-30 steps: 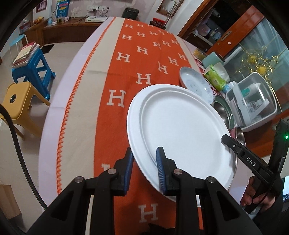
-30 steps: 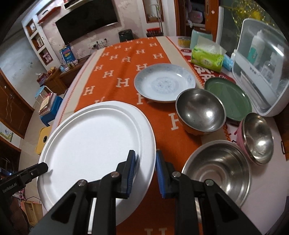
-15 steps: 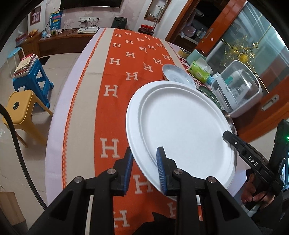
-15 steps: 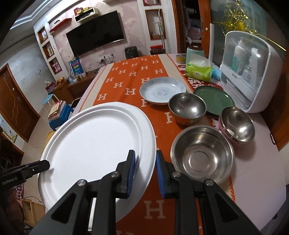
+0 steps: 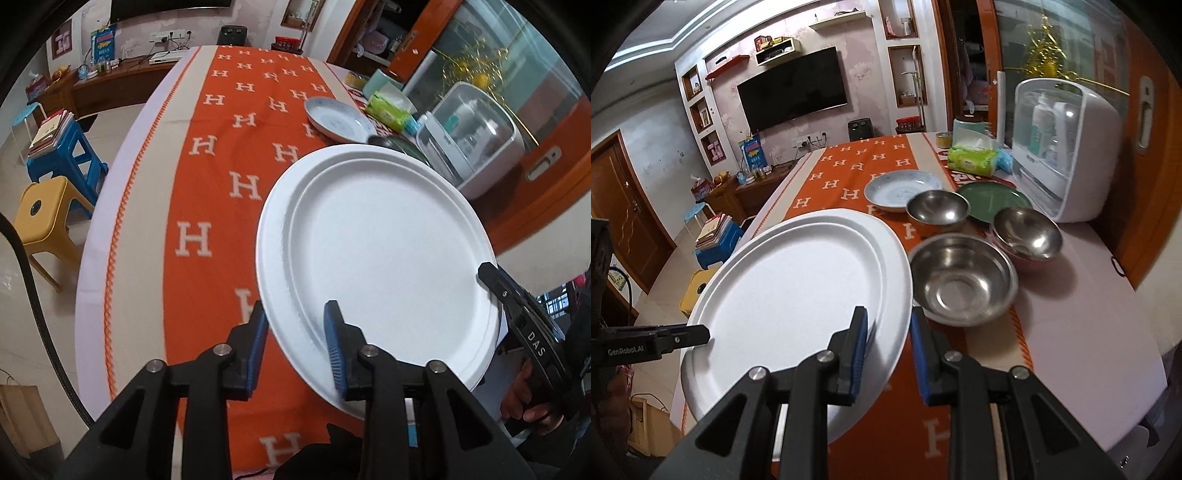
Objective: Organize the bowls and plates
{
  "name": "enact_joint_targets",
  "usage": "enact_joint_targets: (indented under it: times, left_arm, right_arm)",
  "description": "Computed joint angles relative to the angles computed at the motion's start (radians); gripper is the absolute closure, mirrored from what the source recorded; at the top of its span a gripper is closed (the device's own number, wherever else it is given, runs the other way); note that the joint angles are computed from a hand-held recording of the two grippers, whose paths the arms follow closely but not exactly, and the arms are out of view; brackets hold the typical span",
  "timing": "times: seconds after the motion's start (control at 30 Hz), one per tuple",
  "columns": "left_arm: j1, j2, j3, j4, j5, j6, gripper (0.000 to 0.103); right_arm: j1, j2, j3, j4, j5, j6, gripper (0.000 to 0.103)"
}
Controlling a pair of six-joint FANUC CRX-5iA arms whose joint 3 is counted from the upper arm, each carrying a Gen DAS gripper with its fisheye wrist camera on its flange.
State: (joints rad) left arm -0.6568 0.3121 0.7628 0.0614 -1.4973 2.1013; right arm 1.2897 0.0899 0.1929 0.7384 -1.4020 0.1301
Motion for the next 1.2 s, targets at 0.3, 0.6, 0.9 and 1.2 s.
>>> enact_joint_targets:
  times: [0.3,0.6,0.9,1.2]
  left_arm:
    - [-0.113,0.062,0.085,-0.024,-0.086,0.098,0.070]
    - [-0.211,0.143,0.188,-0.084,-0.186,0.129,0.070]
    - [-0.236,0.208,0.193,-0.096,-0.204,0.128,0.069]
    - [-0.239,0.299,0.256,-0.106,-0.228,0.109,0.069]
  right_arm:
    - [0.097,-0.130,-0.127,-0.023,-0.094,-0.067,0.078]
    - [0.140,-0.234,-0.244,-0.095,-0.112,-0.112,0.078]
    - [0.122,-0.281,-0.339,-0.179,-0.082,-0.118,0.077]
    - [0.078,-0.267,-0.396,-0.216,-0.052,-0.084,0.076]
